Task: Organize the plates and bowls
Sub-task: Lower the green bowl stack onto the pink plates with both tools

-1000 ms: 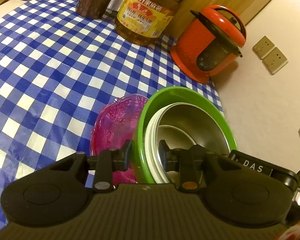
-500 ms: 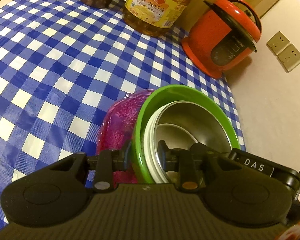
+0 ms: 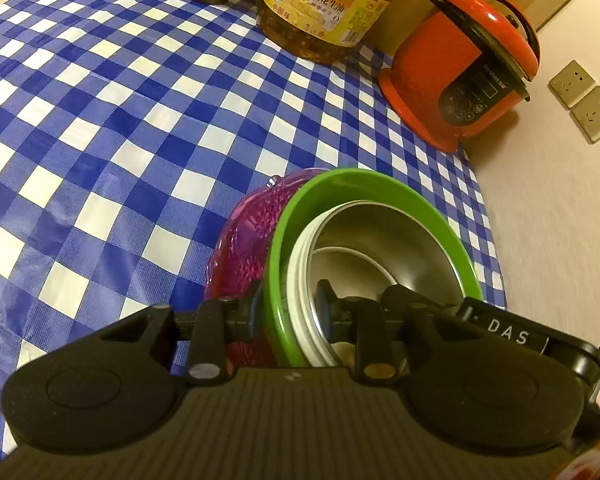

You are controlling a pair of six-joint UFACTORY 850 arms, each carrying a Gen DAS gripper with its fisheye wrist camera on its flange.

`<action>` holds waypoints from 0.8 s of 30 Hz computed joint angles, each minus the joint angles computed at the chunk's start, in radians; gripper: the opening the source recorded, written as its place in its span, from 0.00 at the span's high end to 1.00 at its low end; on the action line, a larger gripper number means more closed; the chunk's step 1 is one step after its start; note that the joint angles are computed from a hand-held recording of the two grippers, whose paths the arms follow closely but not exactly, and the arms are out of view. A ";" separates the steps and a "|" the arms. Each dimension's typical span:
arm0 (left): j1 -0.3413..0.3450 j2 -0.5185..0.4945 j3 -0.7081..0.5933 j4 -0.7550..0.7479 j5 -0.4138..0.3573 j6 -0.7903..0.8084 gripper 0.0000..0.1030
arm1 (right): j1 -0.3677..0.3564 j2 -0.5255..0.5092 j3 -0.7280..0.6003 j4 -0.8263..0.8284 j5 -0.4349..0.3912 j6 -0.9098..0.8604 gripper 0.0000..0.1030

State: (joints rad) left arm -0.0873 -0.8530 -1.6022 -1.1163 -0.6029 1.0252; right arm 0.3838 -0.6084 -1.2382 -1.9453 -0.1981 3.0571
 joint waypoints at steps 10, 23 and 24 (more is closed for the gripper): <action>-0.003 -0.001 -0.005 0.007 0.006 0.011 0.77 | -0.003 -0.010 -0.015 0.037 0.013 -0.058 0.66; 0.012 0.037 0.039 -0.085 0.014 0.094 0.75 | 0.010 0.033 0.019 0.020 -0.037 -0.046 0.60; 0.013 0.042 0.044 -0.091 0.013 0.101 0.75 | 0.012 0.038 0.023 0.020 -0.041 -0.045 0.60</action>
State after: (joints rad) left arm -0.0740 -0.8111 -1.5578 -1.2078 -0.5897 1.1258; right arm 0.3953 -0.5702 -1.2147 -1.9256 -0.2391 3.0122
